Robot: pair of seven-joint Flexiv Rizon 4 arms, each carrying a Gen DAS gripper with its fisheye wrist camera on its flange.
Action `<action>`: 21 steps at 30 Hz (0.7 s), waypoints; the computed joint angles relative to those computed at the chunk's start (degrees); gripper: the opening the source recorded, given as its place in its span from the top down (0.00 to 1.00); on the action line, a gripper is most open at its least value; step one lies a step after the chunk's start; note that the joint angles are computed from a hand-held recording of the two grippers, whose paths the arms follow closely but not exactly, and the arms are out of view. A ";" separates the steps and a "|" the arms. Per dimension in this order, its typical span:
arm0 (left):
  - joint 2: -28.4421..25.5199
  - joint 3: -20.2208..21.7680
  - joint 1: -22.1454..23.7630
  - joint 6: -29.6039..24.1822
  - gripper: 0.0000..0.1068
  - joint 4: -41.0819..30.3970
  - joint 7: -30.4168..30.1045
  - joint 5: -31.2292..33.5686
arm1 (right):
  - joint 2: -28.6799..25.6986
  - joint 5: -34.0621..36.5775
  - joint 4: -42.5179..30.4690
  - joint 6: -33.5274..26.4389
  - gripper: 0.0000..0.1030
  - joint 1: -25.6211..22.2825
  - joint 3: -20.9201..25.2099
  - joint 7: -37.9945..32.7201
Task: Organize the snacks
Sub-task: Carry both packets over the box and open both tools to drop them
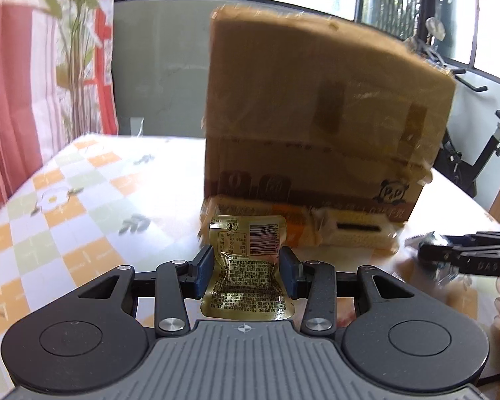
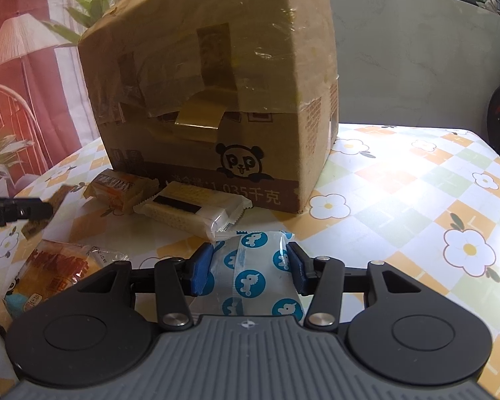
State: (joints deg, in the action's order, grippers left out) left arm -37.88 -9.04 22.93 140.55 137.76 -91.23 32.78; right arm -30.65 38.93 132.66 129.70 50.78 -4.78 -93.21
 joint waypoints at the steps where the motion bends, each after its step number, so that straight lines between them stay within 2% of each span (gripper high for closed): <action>1: 0.52 -0.28 0.17 0.18 0.58 0.00 -0.07 0.44 | 0.18 0.37 0.04 -0.04 0.52 0.45 -0.30 -0.32; 5: 3.12 -2.51 2.09 -0.64 0.58 -0.84 -2.18 3.65 | 1.76 -1.21 1.39 2.40 0.52 -1.45 2.35 0.57; 10: 7.83 -5.72 3.36 -2.82 0.58 -3.90 -6.46 8.04 | 6.33 -2.54 2.11 5.65 0.52 -3.50 4.58 -1.40; 13: 10.70 -8.17 3.93 -3.98 0.58 -7.42 -11.11 11.75 | 9.83 -3.30 0.93 7.35 0.52 -4.76 5.21 -5.45; 17: 13.16 -14.38 6.07 -7.84 0.58 -13.92 -23.00 17.44 | 13.30 -6.49 -1.84 7.44 0.52 -7.34 5.69 -12.02; 21: 13.35 -15.78 2.93 -11.51 0.58 -20.64 -27.27 18.78 | 12.68 -8.67 -7.13 5.77 0.52 -10.78 6.16 -15.17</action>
State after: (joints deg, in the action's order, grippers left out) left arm -24.53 -24.83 25.85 129.04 117.13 -118.50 51.56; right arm -17.96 30.26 125.53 135.47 40.00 1.38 -108.38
